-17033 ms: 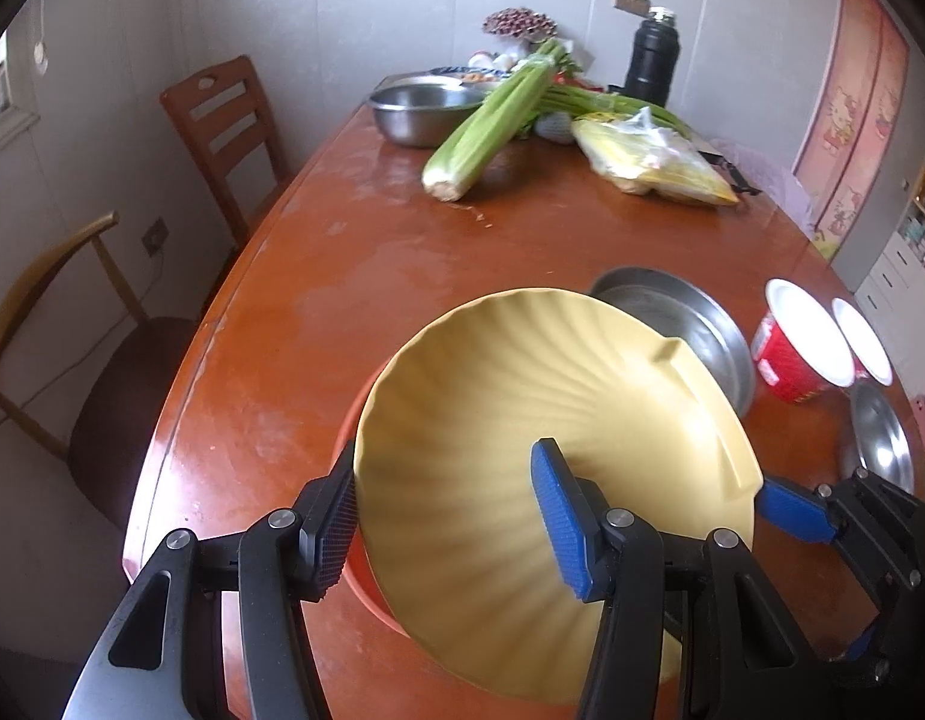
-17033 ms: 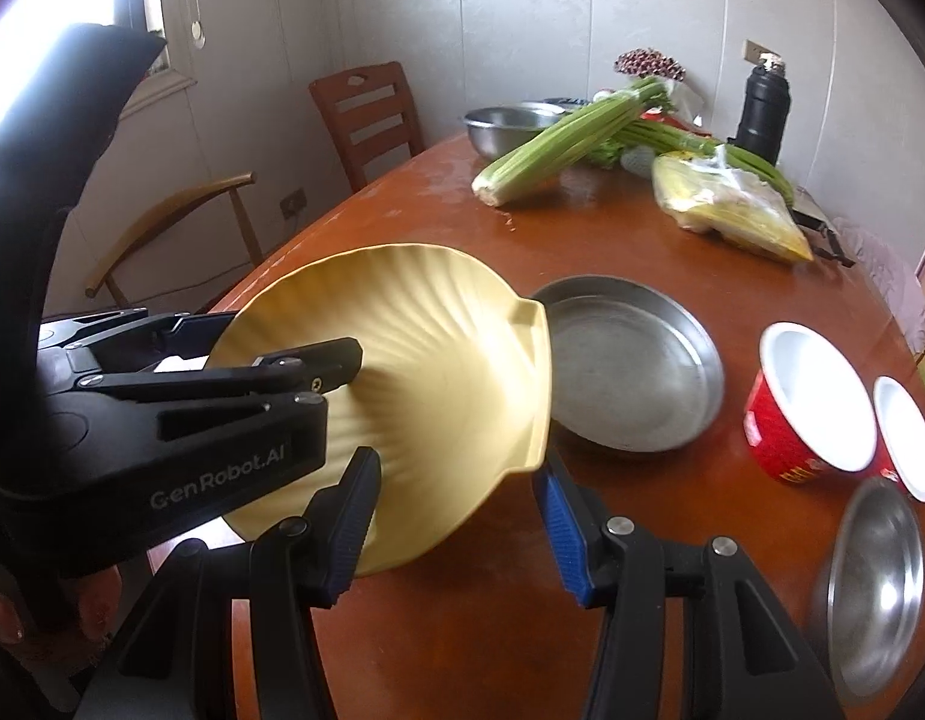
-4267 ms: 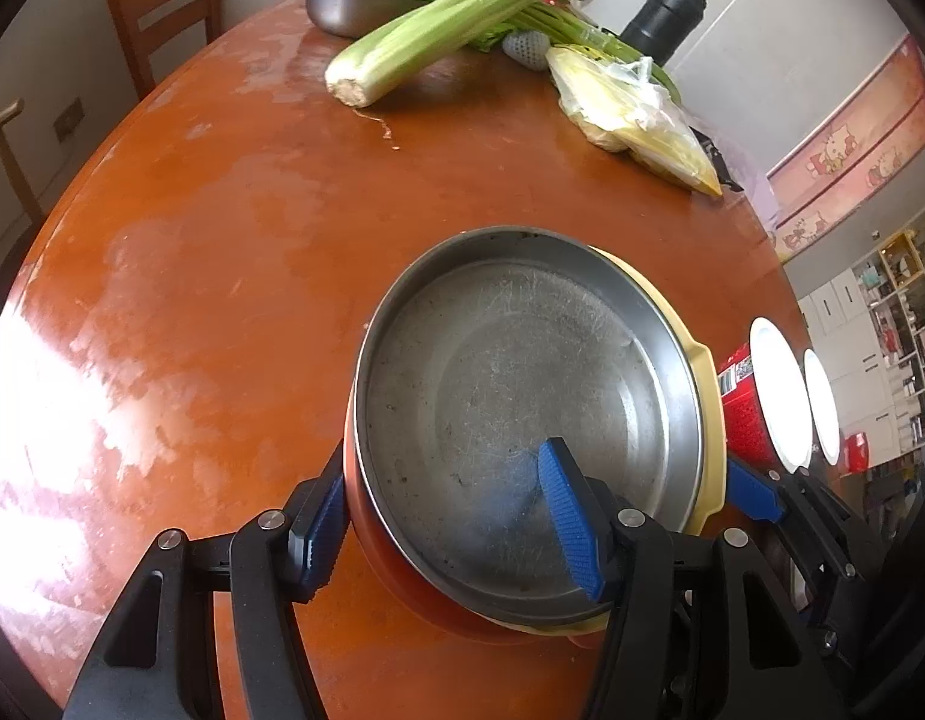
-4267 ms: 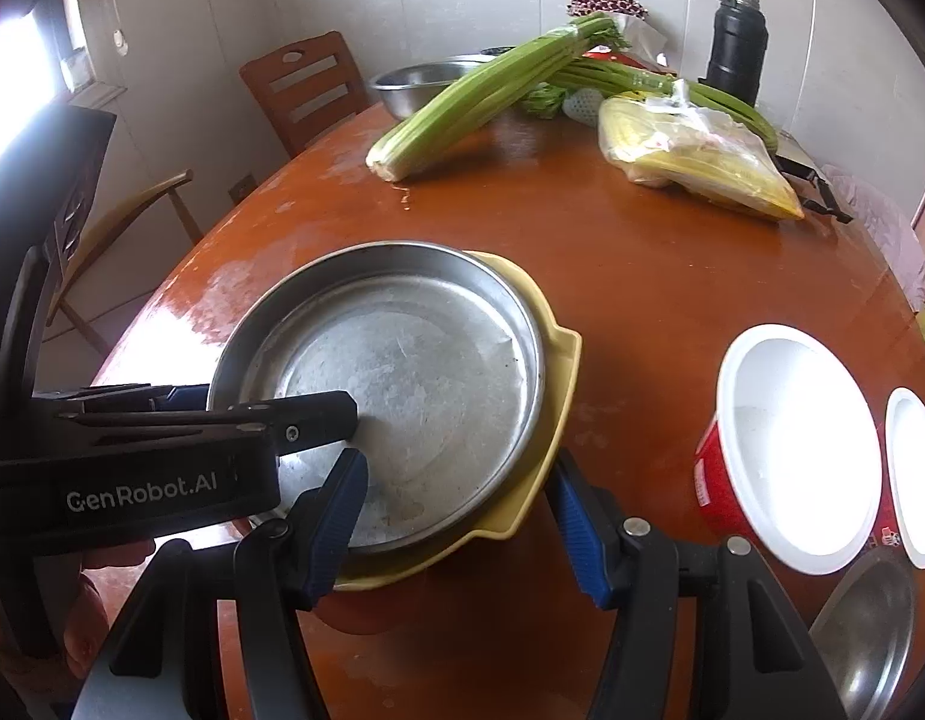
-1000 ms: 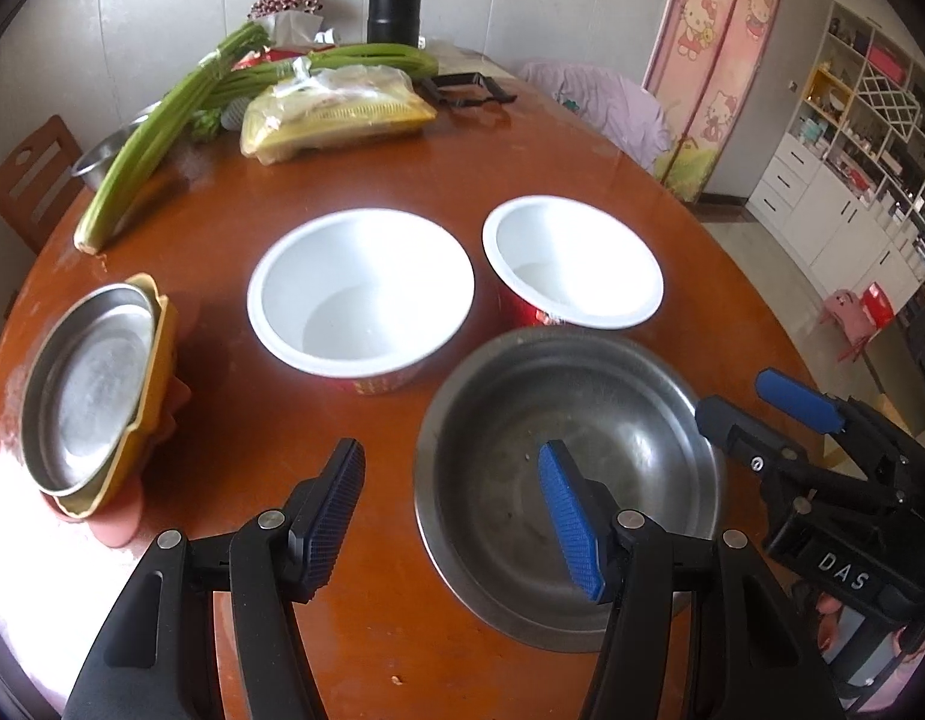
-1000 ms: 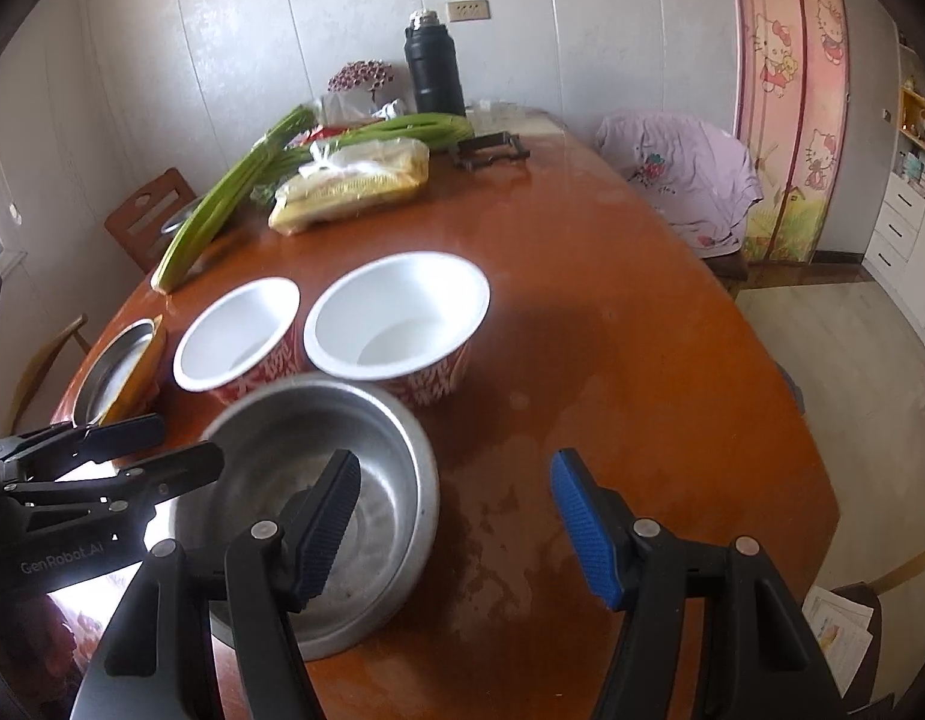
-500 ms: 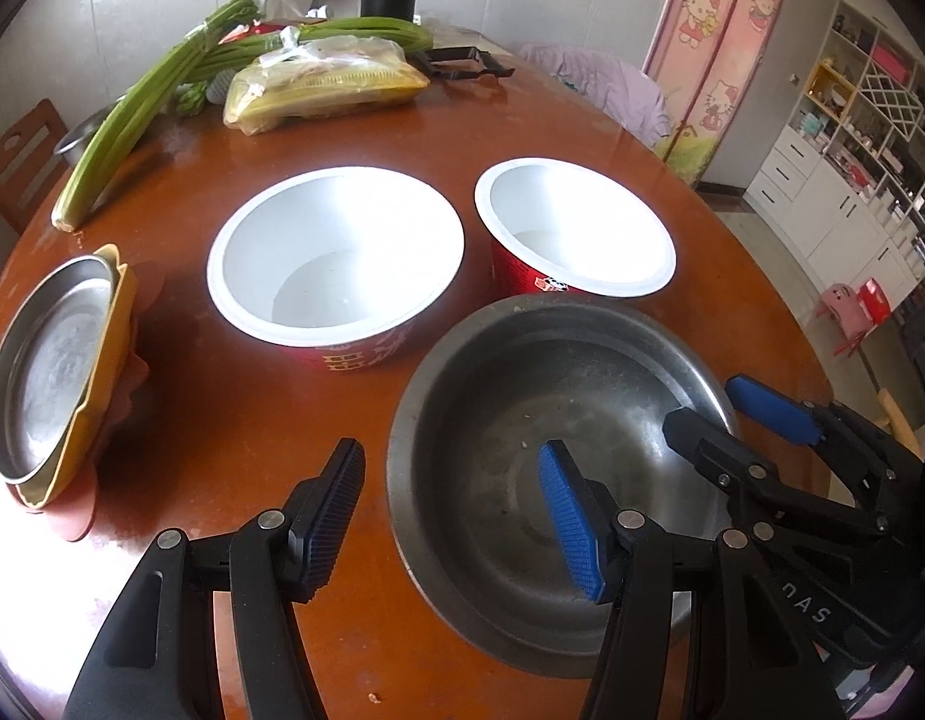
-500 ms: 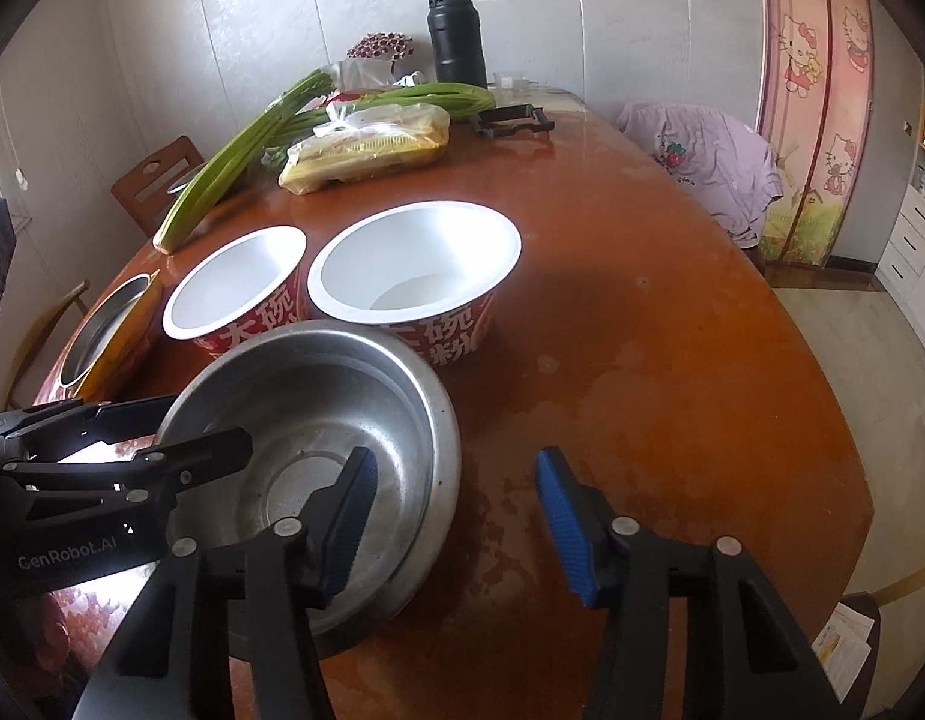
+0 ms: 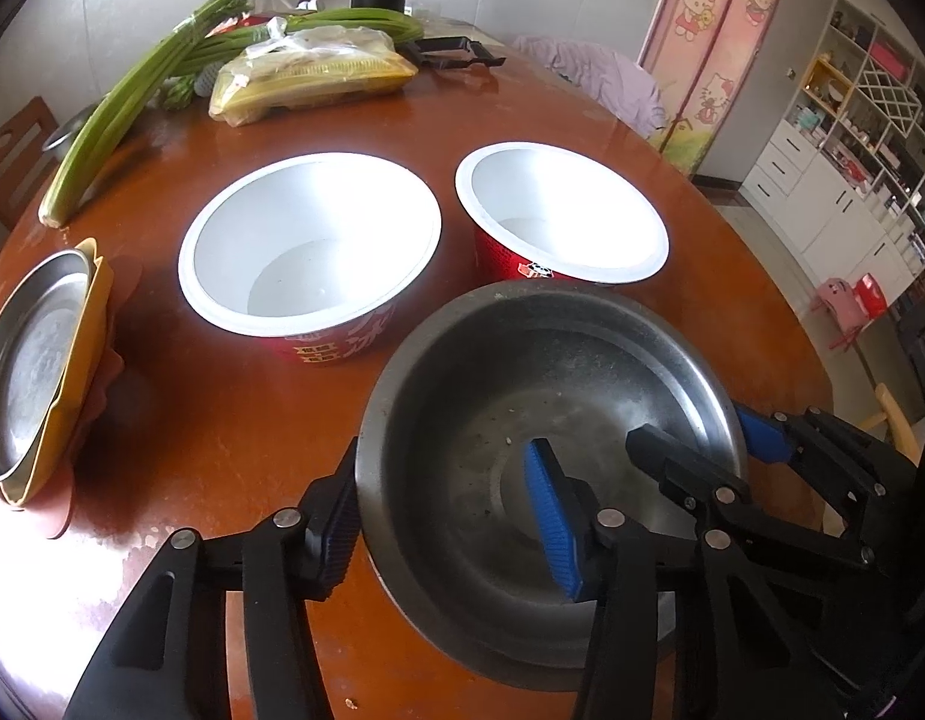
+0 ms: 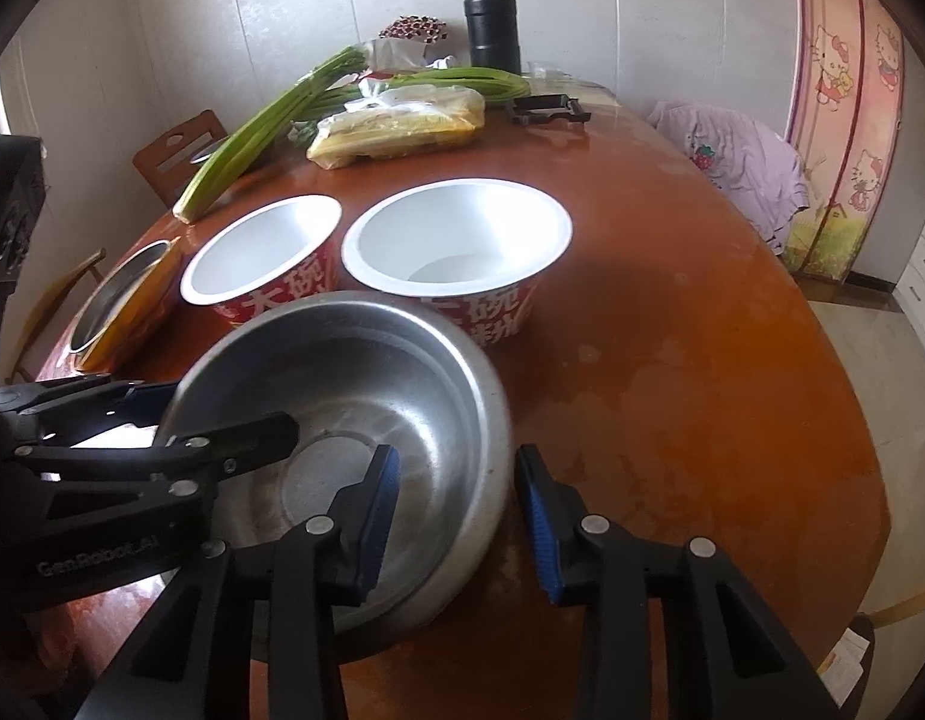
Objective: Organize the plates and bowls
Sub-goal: 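Lift the steel bowl with the left gripper and shift it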
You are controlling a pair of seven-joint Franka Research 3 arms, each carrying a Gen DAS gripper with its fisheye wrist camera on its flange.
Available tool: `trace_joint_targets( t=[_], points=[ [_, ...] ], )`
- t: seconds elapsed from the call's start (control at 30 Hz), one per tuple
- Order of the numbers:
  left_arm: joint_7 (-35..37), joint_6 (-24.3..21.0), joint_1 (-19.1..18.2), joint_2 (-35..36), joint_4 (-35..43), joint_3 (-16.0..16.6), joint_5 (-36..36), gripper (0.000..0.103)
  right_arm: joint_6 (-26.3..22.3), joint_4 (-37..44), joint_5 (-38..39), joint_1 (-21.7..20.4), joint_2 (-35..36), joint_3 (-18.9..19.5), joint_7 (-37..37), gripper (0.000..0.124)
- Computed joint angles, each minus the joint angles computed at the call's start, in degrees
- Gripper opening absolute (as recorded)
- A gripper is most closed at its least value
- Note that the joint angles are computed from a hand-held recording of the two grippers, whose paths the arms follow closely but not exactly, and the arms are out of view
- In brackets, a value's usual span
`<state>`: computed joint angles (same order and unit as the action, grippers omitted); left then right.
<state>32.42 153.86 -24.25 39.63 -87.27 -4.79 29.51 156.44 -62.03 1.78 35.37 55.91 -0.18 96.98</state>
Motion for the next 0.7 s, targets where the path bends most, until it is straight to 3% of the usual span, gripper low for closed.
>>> trace_joint_targets(
  t=[0.33, 0.7],
  points=[
    [-0.90, 1.12, 0.12, -2.26, -3.19, 0.26, 0.16, 0.051, 1.19, -3.89, -0.21, 0.69, -2.90, 0.14, -0.21, 0.040],
    [-9.67, 4.08, -0.96, -10.07, -12.99, 2.70, 7.75, 0.052, 5.52, -9.32, -0.23, 2.28, -7.03, 0.61, -1.49, 0.040]
  ],
)
